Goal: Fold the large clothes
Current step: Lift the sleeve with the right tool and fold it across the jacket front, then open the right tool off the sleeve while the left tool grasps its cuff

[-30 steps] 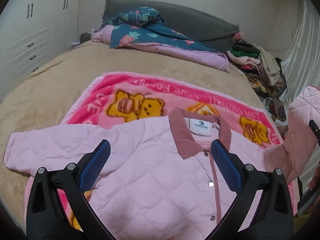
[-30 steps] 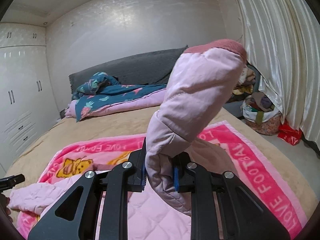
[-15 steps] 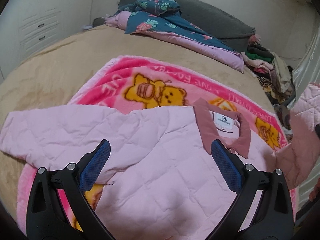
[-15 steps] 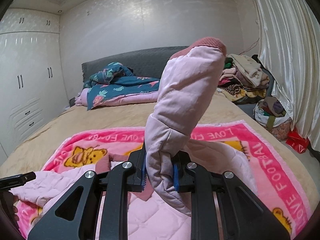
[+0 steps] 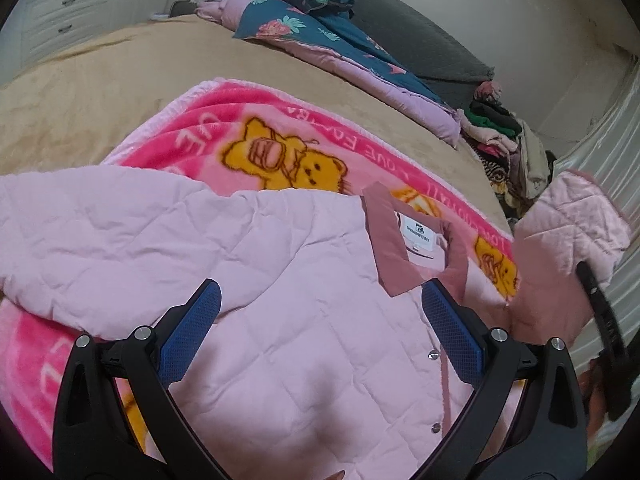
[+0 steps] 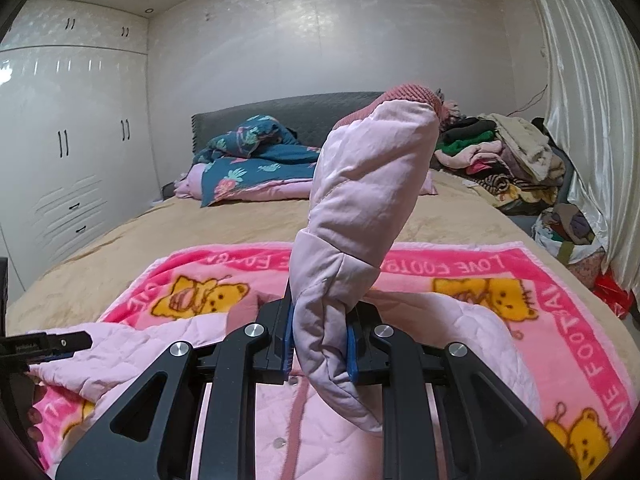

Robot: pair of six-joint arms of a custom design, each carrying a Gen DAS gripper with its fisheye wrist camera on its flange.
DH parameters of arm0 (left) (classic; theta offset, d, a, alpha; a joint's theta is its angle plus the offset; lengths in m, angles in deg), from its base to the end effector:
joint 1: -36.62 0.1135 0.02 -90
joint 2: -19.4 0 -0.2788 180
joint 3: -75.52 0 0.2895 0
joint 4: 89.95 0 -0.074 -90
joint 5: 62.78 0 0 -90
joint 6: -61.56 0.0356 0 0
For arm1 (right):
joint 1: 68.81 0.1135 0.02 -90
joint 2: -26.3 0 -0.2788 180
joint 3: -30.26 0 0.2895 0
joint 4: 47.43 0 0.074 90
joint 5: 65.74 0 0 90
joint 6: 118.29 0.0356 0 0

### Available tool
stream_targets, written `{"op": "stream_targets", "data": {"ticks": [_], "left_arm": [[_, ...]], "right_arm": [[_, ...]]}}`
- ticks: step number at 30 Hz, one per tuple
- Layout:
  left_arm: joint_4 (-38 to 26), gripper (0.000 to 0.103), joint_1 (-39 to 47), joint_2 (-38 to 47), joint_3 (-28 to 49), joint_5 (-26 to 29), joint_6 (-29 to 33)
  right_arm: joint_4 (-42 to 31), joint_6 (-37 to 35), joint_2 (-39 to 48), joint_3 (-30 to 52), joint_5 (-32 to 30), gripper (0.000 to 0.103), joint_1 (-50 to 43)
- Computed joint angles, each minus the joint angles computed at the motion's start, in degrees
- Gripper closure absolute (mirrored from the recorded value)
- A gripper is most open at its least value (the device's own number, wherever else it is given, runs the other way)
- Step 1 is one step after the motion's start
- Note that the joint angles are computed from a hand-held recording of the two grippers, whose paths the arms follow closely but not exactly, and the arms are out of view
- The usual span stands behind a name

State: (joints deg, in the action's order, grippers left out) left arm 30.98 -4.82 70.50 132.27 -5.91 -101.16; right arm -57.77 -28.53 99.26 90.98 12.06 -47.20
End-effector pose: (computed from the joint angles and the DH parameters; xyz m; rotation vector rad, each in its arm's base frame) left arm 0.1590 -0.1144 0.2756 -0.8423 2.1654 -0.2678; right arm 0.2963 0.1255 0.2769 -0.5134 1.9155 0.4524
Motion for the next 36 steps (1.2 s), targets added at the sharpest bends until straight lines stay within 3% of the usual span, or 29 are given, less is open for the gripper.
{"op": "stream_targets", "data": {"ticks": [8,21,27,30,33,36], "left_arm": [[4.3,0.009,3.3,-6.2,-6.0,4.3,-2.1],[9.3,0.009,4.1,-6.8,-8.4,6.7,-0.6],[20.3,0.009,6.5,-6.7,-12.6,14.6,2.3],[26.5,0.009,6.5,-4.9,-14.2,18.4,3.2],[31.0,0.009,6.9,-1.4,-15.5,22.2,2.1],[34.3,0.009,7.1,3.2,-16.1,24.5,0.8]], "right_arm": [[1.5,-1.0,2.3,-1.9,3.9,0.085,6.4],[-0.1,-3.0,9.9,-3.0,6.7,0.078,15.6],[-2.4,-2.4,13.3,-3.1,3.6,0.060,18.2],[-5.0,-2.1,15.2,-2.7,0.3,0.047,18.3],[-6.8,-1.5,14.1,-3.7,-3.8,0.022,17.2],[-8.0,-0.5,11.1,-5.5,-6.3,0.016,15.0]]}}
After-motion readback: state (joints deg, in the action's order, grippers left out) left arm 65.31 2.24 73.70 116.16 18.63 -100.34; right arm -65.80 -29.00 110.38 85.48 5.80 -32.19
